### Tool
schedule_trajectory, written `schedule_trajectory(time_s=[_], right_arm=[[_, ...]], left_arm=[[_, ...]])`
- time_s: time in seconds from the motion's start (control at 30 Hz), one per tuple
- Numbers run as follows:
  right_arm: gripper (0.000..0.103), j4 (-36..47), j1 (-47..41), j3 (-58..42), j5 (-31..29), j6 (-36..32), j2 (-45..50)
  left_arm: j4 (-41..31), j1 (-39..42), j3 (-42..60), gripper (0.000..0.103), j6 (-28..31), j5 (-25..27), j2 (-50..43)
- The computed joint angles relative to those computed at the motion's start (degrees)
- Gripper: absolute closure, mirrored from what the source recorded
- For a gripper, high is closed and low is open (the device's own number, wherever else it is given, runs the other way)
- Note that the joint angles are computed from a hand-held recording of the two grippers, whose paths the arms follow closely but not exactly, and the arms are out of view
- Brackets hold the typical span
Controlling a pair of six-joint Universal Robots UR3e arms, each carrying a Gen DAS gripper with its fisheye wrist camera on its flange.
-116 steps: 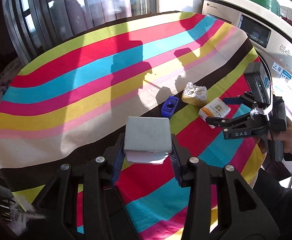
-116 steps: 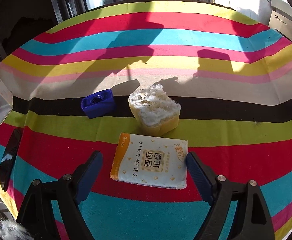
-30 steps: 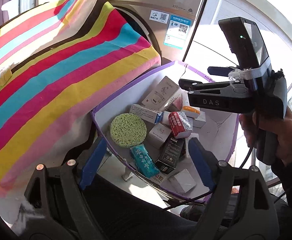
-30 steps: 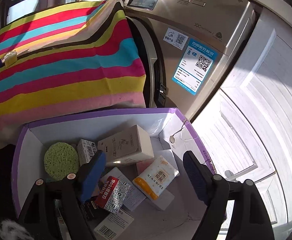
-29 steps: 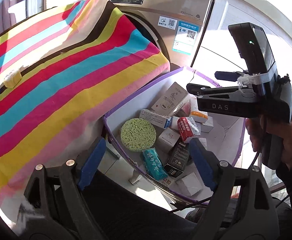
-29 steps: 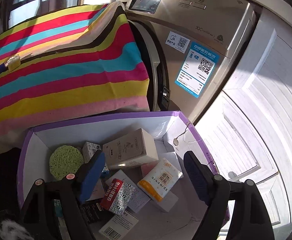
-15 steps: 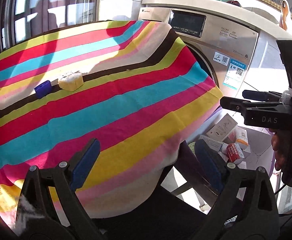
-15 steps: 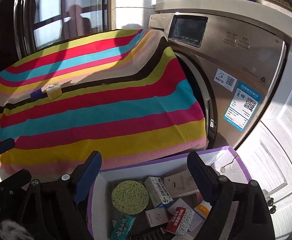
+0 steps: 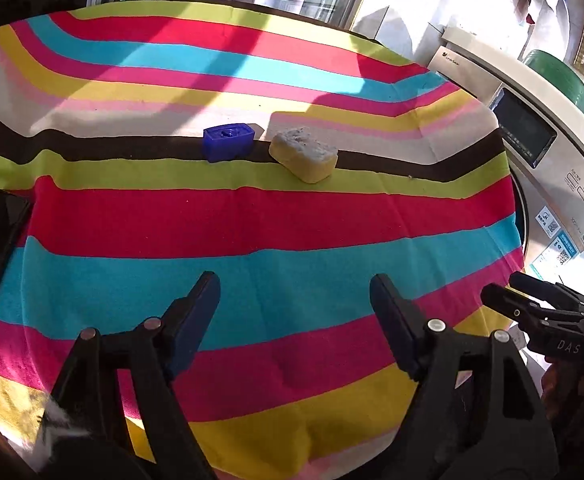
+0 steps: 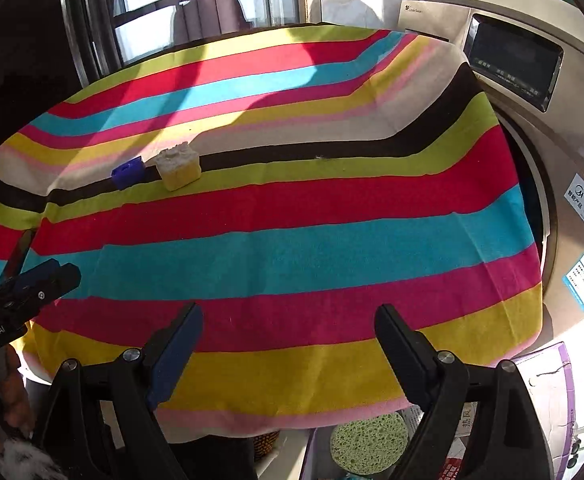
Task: Organize objects
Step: 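Grasp the blue plastic holder with the left gripper while the right grasps the yellow sponge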
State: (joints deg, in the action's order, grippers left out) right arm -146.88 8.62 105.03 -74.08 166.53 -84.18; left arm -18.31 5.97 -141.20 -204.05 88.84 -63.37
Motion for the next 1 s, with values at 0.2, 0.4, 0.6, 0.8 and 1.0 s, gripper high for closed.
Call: schedule_trajectory(time_s=[0.2, 0.4, 0.6, 0.8, 1.0], right_arm=[[0.015, 2.1, 5.3, -11.8, -1.3, 3.2, 10.2], [0.015, 5.5, 7.3, -20.7, -1.0, 5.7, 16.9], [0.015, 5.3, 6.8, -23.1, -2.7, 7.1, 18.9], [0.015, 6.1, 5.8, -24.5, -3.1, 8.5, 19.8], [0.015, 9.0, 6.9, -29.6, -3.0, 9.8, 22.8]], left_arm=[[0.8, 9.1, 6.2, 0.034, -3.7, -4.7, -9.1], [-0.4, 11.1, 17.4, 0.036, -9.0, -2.0, -23.0], [-6.9, 9.6, 29.7, 0.036, -15.5, 2.8, -33.0], [-16.0, 5.2, 41.0, 0.046, -14.5, 11.7, -40.2], [-5.8, 7.8, 30.4, 0.046, -5.2, 8.2, -35.2]])
